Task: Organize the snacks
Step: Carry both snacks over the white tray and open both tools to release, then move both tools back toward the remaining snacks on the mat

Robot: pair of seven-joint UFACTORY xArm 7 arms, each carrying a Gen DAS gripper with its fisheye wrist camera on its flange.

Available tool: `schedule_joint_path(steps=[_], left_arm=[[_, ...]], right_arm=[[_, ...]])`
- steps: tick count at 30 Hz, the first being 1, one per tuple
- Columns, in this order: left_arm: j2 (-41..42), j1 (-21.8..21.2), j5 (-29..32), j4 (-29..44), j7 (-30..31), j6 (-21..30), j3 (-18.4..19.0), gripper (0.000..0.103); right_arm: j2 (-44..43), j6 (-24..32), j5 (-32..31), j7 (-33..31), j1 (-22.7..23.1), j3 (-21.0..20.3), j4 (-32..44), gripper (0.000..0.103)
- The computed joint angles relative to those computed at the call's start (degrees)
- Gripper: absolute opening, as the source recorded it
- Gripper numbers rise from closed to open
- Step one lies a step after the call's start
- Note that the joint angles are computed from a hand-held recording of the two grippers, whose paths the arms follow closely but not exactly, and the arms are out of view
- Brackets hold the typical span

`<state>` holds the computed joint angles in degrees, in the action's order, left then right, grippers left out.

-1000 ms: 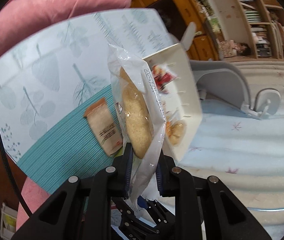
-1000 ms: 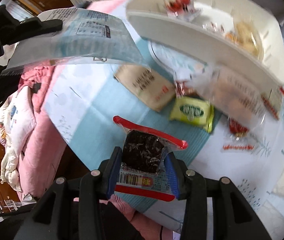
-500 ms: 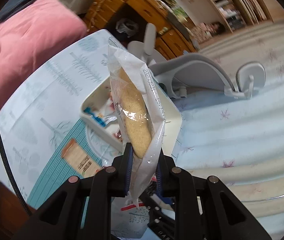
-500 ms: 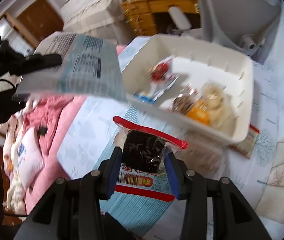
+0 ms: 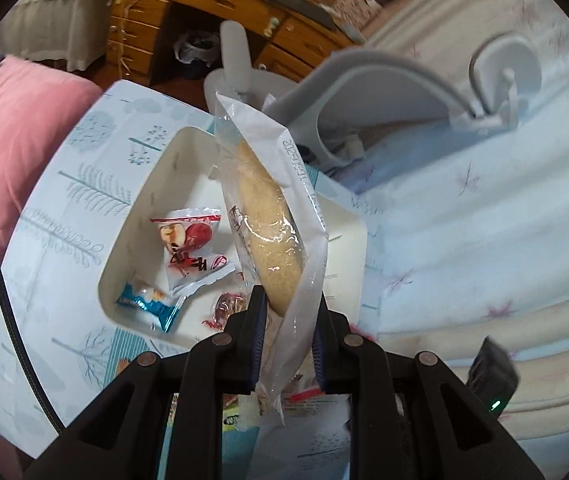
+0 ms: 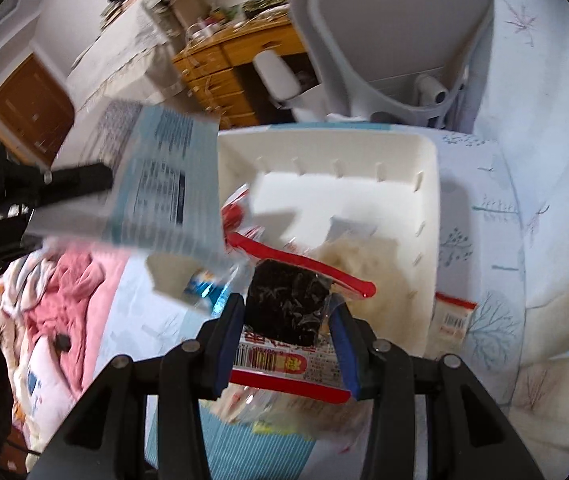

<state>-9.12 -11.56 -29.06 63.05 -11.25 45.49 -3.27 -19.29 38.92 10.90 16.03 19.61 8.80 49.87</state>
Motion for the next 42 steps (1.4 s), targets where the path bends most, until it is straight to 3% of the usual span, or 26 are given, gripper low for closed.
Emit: schedule_joint_path(steps=[6,8,11,21,42], left_arm=[[5.32,-0.09,2.65,4.17,1.52,1.01,-1.13,0.022],[5.44,-0.11,4.43,4.39,2.02,-0.24,-1.54,0.035],[5.31,-0.25,8.03,4.89,1.52,-0.1,-2.08,0.059],[-2.22,-0.35,12.6,-0.02,-3.04,3.16,-2.2,0.072],[-35.58,-1.44,15.63,-24.27,-15.39,10.63,-2.0,0.084]], right_arm=[[1.54,-6.04,0.01,1.74,-1.78,-1.18,-1.4,0.044],[1.48,-7.03,0.19,1.72,-2.01,-1.45,-1.79,0.045],[1.49,-6.75,-0.27,2.71,-2.36,-1.24,-1.84,0.057],[-2.79,-4.46,6.21,5.09,-0.5,-2.23,-4.81,0.071],[-22.52,5.87,12.32,14.8,4.71,-1.56,-16.82,0.077]])
